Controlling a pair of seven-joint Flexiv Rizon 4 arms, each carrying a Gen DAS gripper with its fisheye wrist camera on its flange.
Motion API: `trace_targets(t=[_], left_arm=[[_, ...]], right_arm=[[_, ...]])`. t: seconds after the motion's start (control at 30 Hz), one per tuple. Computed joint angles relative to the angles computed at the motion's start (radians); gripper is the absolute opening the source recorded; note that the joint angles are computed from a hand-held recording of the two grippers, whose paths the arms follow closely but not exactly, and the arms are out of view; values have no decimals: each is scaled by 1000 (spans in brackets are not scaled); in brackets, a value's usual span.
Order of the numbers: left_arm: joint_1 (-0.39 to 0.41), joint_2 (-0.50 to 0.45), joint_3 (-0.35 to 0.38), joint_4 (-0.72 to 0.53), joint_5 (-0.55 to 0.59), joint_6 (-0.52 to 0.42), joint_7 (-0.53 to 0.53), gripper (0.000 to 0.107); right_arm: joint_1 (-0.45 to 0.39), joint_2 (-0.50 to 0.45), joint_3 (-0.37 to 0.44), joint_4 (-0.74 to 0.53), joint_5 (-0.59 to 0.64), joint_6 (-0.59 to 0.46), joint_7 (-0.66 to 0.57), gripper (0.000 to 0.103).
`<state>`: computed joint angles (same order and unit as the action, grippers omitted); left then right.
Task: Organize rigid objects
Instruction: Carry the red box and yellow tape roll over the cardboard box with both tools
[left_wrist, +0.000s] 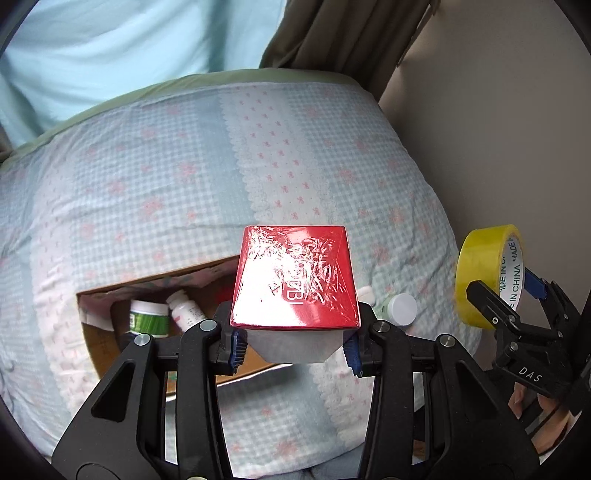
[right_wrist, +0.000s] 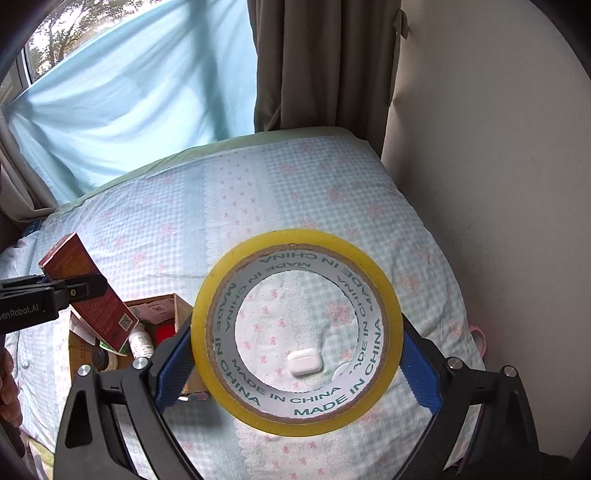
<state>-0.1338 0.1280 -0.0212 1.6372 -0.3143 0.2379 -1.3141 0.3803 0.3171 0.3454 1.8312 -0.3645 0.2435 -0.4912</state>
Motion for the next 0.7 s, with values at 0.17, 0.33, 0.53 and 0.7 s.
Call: trace_targets(t=[0.17, 0.33, 0.53, 0.7], left_arm=[[58, 71, 78, 41, -12, -26, 68, 38], [138, 103, 142, 58, -19, -62, 147, 38], [225, 103, 188, 69, -16, -88, 238, 38], [279, 82, 204, 91, -17, -88, 279, 38]], right_arm=[[51, -64, 46, -81, -24, -18, 65, 95], [128, -145, 70, -149, -52, -28, 149, 95], [226, -251, 63, -216, -62, -3, 226, 95], [285, -324, 38, -243, -44, 37, 259, 95]])
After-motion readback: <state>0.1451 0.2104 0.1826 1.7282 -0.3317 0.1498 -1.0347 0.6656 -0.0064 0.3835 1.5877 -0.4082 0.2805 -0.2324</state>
